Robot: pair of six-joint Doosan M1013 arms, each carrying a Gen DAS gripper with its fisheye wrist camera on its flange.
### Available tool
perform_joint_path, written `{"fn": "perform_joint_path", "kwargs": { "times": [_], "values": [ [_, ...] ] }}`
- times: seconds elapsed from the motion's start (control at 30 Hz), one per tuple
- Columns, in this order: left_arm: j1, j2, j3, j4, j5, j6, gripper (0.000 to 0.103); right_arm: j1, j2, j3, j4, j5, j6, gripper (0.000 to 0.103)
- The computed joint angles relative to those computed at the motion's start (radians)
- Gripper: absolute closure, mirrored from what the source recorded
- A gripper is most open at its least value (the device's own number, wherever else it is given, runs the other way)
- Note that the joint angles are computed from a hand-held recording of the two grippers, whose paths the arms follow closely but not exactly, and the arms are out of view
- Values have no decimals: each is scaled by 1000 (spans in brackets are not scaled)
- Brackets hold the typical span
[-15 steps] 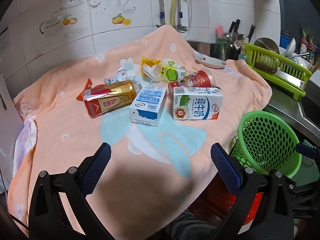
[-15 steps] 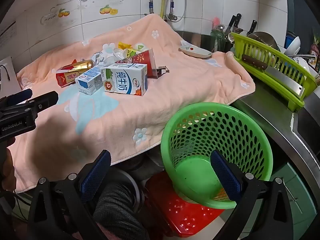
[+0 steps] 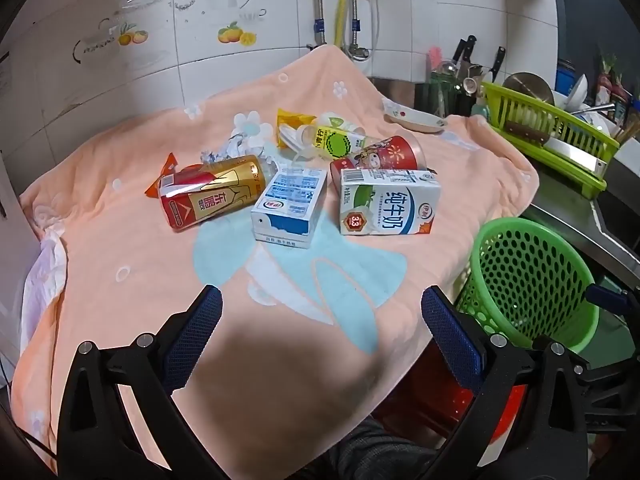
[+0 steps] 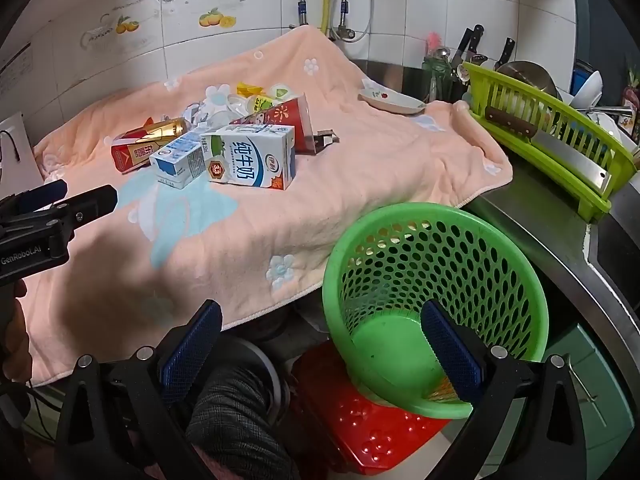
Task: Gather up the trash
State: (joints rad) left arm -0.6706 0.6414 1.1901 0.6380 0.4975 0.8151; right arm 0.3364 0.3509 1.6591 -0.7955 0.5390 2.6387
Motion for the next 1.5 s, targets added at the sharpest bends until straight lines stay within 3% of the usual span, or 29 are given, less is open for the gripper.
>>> {"fn": "perform_joint_path", "kwargs": {
  "times": [0.57, 1.5],
  "values": [
    [0, 3, -8, 3, -16, 3, 5, 0, 3, -7, 0, -7, -5, 7],
    [3, -16, 8, 120, -43, -120, 5, 4, -4, -20, -108, -19, 75, 7]
  ]
}}
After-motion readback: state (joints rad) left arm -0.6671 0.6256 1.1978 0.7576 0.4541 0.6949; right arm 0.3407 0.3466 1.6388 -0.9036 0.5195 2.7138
